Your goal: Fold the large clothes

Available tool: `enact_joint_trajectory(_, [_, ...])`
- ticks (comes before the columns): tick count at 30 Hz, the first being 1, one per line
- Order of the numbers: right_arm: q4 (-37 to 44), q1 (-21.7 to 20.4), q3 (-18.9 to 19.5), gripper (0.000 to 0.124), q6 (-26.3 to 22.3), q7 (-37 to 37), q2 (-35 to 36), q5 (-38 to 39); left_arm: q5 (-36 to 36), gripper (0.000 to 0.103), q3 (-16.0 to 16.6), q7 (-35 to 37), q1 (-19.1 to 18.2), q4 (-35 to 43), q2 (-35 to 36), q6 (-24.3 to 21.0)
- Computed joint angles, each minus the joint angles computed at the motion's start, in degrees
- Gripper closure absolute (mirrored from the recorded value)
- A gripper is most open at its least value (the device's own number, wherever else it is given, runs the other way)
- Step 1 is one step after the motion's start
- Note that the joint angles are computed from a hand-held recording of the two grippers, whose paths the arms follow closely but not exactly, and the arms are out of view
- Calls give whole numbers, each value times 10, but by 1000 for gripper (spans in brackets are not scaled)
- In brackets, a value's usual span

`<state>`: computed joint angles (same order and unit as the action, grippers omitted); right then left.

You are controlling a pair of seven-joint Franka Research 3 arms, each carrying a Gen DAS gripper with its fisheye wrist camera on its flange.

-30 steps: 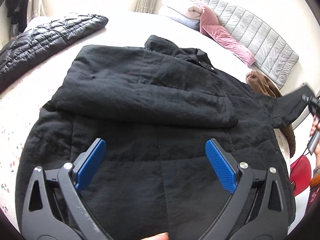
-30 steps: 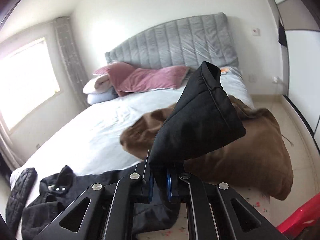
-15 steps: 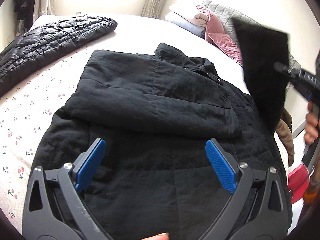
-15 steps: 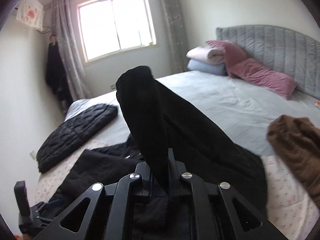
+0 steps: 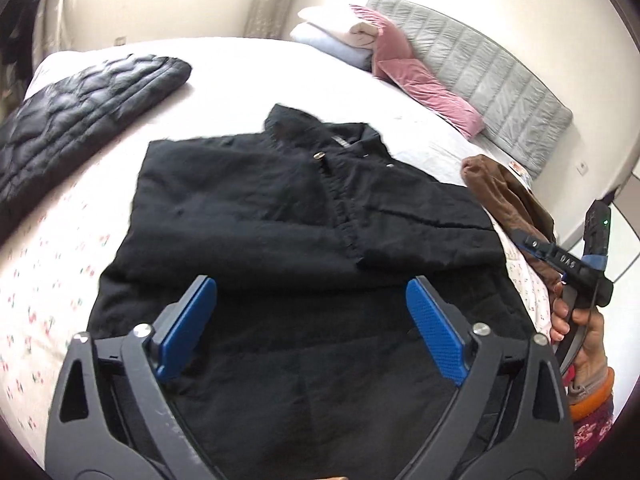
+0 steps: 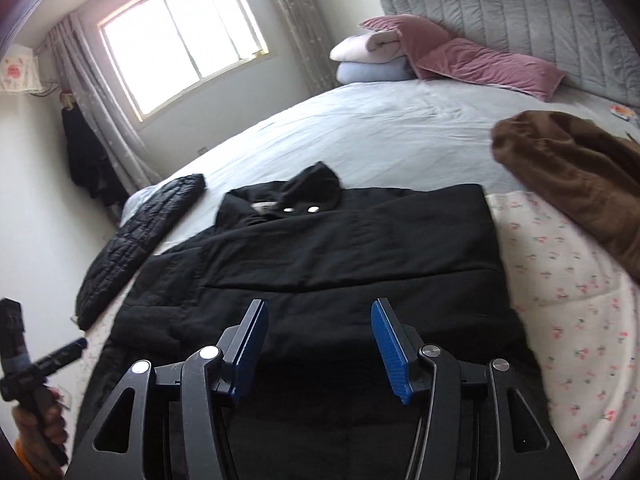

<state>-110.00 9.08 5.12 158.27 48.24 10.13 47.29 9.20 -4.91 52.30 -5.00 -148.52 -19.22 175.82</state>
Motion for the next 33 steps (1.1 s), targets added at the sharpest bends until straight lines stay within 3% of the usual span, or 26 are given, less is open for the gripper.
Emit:
enact_joint_trajectory(4, [21,-12,2,79,29,-19,22,23,-15,32,15,59,-39,94,88,4])
enact_joint_trajectory(6, [41,-4,1,82,37,1,44,-2,-120,40,57,163,-104,137,143,28])
enact_joint_trajectory(8, [65,10,-9,84,42,46,81,-57,-268,44,61,310,-135,175,194,42])
enact_joint_trajectory(9, [69,18,-14,84,44,70,93,-85,-285,44,50,334,-129,189,214,39])
enact_joint_trajectory(11, [80,29,-28,84,43,117,122,-138,-200,48,81,270,-148,210,254,18])
enact_joint_trajectory(12, [81,29,-30,85,43,134,134,-156,-175,49,82,250,-145,220,273,2])
enact_joint_trajectory(13, [87,23,-26,86,34,141,148,-165,-191,52,64,267,-127,220,287,6])
enact_joint_trajectory(14, [88,5,-8,86,29,130,158,-155,-201,52,42,284,-110,208,294,42])
enact_joint_trajectory(15, [83,-11,12,86,45,111,161,-136,-188,52,41,280,-110,196,291,67])
enact_joint_trajectory(18, [71,-28,29,83,38,101,144,-121,-124,51,81,222,-145,187,263,34])
enact_joint_trajectory(21, [48,-43,32,73,-14,94,102,-102,-46,22,89,145,-149,166,208,-32])
enact_joint_trajectory(22, [33,-48,33,66,-24,79,82,-87,-22,16,85,119,-143,154,185,-48])
enact_joint_trajectory(25, [-33,-45,16,51,-38,40,7,-73,1,16,55,90,-118,104,101,-108])
enact_joint_trajectory(30, [-150,-34,-32,47,-83,-16,-127,-69,12,16,-5,66,-73,22,-55,-245])
enact_joint_trajectory(33, [-214,-33,-68,46,-127,-54,-203,-59,6,16,-22,71,-71,-34,-157,-316])
